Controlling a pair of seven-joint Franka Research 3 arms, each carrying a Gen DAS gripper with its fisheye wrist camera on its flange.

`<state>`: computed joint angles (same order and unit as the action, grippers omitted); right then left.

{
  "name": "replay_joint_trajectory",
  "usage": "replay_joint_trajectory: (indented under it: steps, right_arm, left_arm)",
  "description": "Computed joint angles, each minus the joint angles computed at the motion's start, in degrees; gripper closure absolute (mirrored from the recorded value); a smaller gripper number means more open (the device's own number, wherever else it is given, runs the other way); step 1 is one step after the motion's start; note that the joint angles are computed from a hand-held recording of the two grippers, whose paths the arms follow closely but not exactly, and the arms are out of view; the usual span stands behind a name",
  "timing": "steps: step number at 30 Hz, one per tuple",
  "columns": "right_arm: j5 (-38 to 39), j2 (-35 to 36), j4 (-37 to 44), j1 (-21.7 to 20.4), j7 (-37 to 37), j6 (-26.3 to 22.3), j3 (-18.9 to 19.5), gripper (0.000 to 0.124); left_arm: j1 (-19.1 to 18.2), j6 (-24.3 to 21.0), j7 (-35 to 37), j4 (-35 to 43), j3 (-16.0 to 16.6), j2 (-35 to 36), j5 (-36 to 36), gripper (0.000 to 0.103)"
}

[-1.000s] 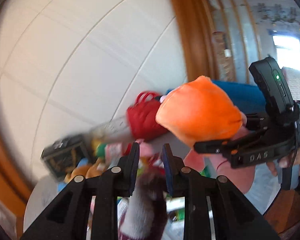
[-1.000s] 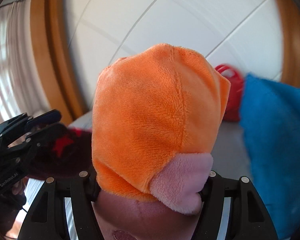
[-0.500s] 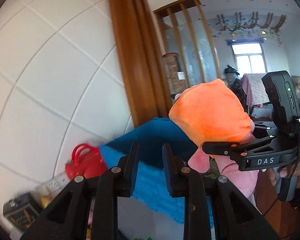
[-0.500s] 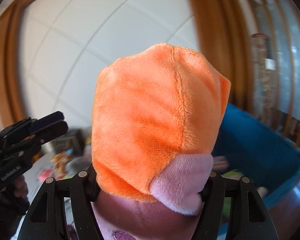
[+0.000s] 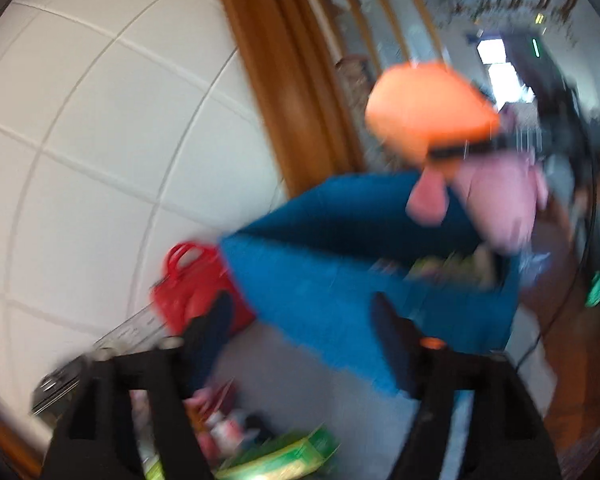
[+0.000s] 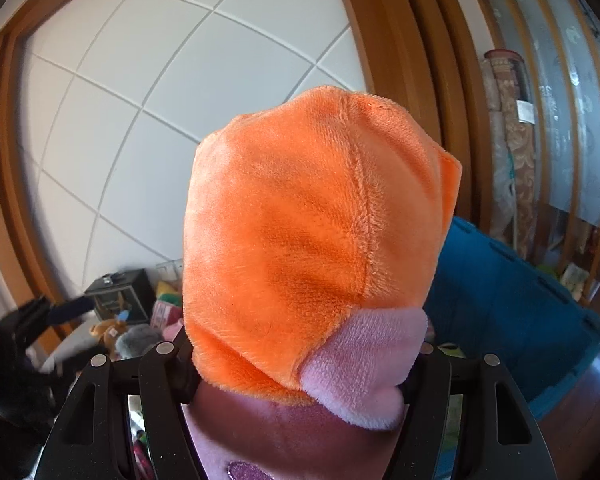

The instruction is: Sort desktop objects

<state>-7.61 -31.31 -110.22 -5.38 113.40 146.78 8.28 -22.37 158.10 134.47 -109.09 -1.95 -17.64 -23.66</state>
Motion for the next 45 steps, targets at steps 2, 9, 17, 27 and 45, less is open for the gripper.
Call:
replay_joint_trajectory:
  steps: [2,9,17,27,45]
  right_arm:
    - [0.8,-0.3,-1.2,0.8,-0.4,0.8,-0.3,0.056]
    - [1.5,3.8,1.1,2.2,-1.1,1.6,-0.4,0.056]
    - [3.5,3.0,1.6,2.6,-2.0,-0.3,-3.2,0.055]
    - [9.5,0.2,-2.4,-0.2,-4.7,-2.0,-8.7,0.039]
    - [13.7,-3.8,-7.7,-0.3,-5.8,1.8,-5.2,0.022]
  left_arm:
    - [4.0,-2.1,-3.9,-5.6,-0.6,-3.6,4.7,0.02]
    - [8.0,-6.3,-14.2,-11.1,1.8,-8.1,10.3,0.02]
    - [4.6,-0.7,-23.3,7.3,-4.7,4.5,10.1,0.019]
    - [-0.5,-15.5,-52.7,42.6,-14.2,31.0,43.6,0.015]
    - [9.1,-2.7,-55.7,11.0,-8.6,7.3,41.7,0.015]
